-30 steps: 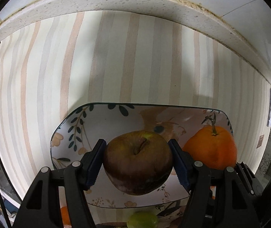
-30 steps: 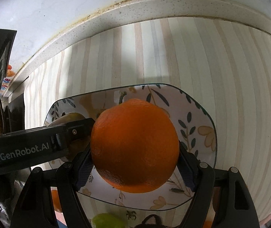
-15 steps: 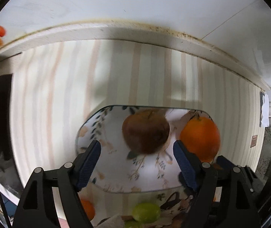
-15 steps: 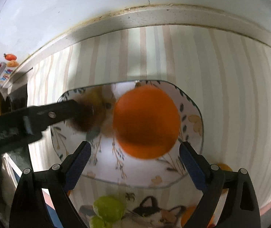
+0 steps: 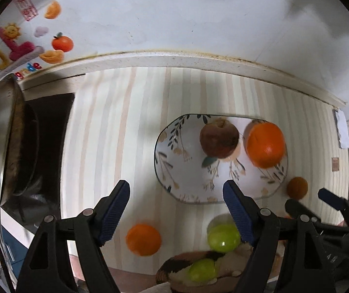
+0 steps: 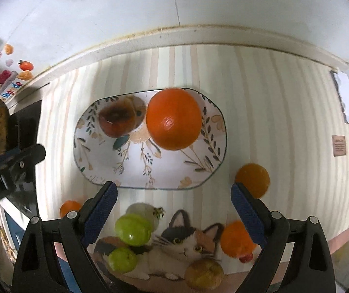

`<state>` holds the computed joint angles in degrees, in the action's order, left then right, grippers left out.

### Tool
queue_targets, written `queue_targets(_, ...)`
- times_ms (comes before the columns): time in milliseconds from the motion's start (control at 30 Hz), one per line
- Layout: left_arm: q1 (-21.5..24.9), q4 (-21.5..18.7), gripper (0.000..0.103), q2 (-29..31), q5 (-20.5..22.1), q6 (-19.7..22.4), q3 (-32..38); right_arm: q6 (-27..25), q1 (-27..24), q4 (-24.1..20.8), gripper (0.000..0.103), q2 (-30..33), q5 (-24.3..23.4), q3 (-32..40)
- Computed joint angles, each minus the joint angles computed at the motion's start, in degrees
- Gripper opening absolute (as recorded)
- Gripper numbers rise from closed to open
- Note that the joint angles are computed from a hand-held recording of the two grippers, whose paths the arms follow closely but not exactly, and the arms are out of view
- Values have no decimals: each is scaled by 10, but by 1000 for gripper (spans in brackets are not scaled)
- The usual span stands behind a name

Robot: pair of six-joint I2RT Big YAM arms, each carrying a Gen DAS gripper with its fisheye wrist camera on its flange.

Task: Organize fruits
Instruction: 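Open both tools to release the fruits on the plate and lift, then grasp the yellow-red apple with the right tool while the left tool grasps the green apple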

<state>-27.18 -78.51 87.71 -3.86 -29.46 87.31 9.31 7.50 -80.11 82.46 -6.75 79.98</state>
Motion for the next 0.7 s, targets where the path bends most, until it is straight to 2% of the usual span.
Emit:
queue_targets(200,-25,-2,78,-68,-17,-15,-29,17,16,-8,96,-58,14,-7)
queue_targets(433,-53,-1,78,-118,-38,-26,-46,37,37,-16,96,-113,30,-9)
queue_targets(500,-61,-3,78,-131,-40,-28,-52,46,41,-19,96,-126,26,-10)
queue_targets(533,-64,11,78,-139,-43,-28,-61,51,42,-21,96,-132,20,-10)
queue_targets(667,-72,7,78,-150,-36,-29,-76,68,44,-28,96,-158,3,-21)
queue_targets(700,-74,6,82,-151,-35,-29,-82,72,43,-31,96,-164,-2,-26)
